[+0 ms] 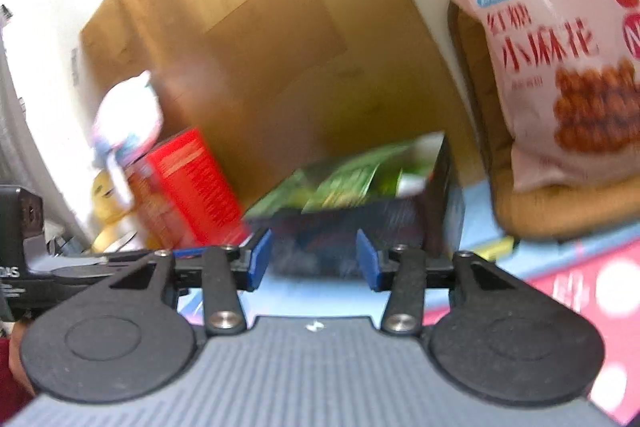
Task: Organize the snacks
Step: 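Move both grippers back toward the yellow peanut pack on the sheet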
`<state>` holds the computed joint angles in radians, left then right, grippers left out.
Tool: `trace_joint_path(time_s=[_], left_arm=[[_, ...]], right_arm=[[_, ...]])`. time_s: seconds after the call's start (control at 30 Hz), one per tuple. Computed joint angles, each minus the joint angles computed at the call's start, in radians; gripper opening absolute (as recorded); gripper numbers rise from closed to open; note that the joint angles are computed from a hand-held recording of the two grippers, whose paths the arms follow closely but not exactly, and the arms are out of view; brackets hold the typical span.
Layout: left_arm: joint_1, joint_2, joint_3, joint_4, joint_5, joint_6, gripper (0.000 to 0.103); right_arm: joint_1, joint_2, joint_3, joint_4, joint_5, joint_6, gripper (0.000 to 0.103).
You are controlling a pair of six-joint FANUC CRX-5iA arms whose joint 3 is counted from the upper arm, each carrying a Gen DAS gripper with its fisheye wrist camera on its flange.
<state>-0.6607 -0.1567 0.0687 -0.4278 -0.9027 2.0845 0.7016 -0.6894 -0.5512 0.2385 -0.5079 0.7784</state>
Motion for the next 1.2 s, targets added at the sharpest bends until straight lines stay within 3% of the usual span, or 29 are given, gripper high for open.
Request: trace_joint_path(time_s=[0.17,0.33,0.77,0.83,0.93,1.2], left_arm=[[-0.084,-0.05,-0.049,-0.053,-0.117,0.08,0.036],[-0.126,-0.086,-0.091,-0.071,-0.175,0.149,0.036],[-0.239,-0.154,-0.146,-0.202,-0.276,0.291,0.041],[-0.247,-0.162,-0.153,-0.216,-0.281,0.301,0.042],[-0.257,-0.172,-0.162,-0.232,-0.283,0.32,0.043],[-0.283,-0.185,-0.182,-0.278,-0.274,0.366,0.047]], right_arm=[[0.225,-0.147,-0.14,0.27,-0.114,-0.282,0.052],[0.426,-0.215,-0.197,0.414,-0.256,-0.461,0.052],[0.85,-0.379,-0.278,0.617,-0.555,-0.653,0.052],[0.892,-0.406,-0.277,0.606,-0.56,-0.611,0.053],[0.932,-0.426,-0.274,0.57,-0.566,-0.555,0.065],[0.906,-0.386,-0.253,0.524,-0.569,-0.536,0.065]])
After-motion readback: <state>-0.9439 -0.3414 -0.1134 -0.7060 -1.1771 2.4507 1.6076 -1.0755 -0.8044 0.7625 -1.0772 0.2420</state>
